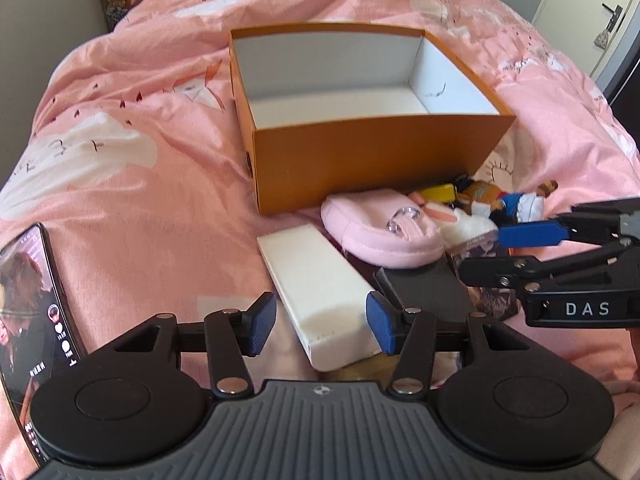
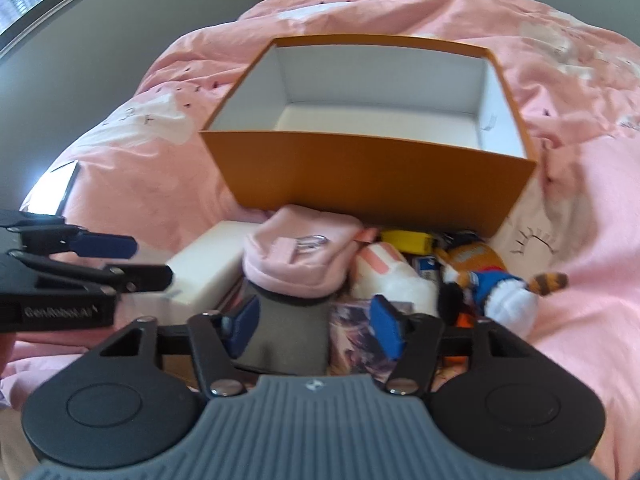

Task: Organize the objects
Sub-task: 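Move the left tool toward the white box while the right tool approaches the tan box, then close the left tool on the white box while the right tool grasps the small tan box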

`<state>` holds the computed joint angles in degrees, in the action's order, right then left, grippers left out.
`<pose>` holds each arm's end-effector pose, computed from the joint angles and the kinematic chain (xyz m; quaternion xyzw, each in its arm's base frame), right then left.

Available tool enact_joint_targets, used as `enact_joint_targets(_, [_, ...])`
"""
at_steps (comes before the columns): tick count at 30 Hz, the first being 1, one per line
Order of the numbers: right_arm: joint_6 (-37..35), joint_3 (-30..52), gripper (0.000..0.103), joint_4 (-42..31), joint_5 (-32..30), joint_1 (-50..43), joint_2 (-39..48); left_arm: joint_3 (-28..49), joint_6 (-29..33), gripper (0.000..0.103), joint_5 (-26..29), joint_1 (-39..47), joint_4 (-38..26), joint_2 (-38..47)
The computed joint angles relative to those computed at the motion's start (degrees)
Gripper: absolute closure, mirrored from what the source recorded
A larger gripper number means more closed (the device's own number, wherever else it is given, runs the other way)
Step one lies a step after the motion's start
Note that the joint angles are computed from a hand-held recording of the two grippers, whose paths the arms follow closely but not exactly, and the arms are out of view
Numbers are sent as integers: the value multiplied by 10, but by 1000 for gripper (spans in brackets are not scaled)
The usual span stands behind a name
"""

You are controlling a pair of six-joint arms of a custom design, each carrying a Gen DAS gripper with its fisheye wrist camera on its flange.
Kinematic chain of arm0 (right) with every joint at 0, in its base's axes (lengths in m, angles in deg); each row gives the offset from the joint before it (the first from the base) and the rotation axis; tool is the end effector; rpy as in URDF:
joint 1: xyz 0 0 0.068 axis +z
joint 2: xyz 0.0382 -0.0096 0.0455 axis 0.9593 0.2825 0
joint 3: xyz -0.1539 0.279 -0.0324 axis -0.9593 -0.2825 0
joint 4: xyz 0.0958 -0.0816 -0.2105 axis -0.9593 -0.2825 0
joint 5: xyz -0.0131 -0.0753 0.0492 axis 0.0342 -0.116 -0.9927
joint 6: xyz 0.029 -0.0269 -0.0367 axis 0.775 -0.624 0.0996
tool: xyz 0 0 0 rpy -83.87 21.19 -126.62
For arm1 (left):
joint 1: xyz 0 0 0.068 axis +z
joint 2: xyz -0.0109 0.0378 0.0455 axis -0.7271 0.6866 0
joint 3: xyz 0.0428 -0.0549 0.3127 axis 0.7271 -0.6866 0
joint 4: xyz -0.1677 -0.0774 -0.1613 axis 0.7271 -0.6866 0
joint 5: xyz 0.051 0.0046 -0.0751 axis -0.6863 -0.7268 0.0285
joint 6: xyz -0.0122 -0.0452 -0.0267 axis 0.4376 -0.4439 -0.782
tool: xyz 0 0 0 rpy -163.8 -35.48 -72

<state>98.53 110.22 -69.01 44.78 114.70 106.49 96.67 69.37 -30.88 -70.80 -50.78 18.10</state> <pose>0.1949 0.1619 0.1250 -0.0370 0.9578 0.0972 0.2678 0.2530 -0.1187 0.1160 0.2459 0.9404 -0.1046 0.2104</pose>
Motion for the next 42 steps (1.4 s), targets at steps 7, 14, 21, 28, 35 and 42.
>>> enact_joint_targets(7, [-38, 26, 52, 10, -106, 9, 30, 12, 57, 43, 32, 28, -91, -19])
enact_joint_targets(14, [-19, 45, 46, 14, -188, 16, 82, 7, 66, 44, 4, 31, -91, -24])
enact_joint_targets(21, [44, 66, 31, 10, -203, 28, 114, -15, 70, 44, -42, 30, -43, -39])
enact_joint_targets(28, [130, 115, 30, -17, -248, 14, 172, -22, 70, 44, -32, 53, -17, -31])
enact_joint_targets(35, [129, 115, 39, -28, -238, 13, 167, -22, 60, 43, -13, 58, -16, -30])
enact_joint_targets(42, [110, 82, 41, -63, -202, 10, 77, -14, 46, 42, 21, 73, -24, -37])
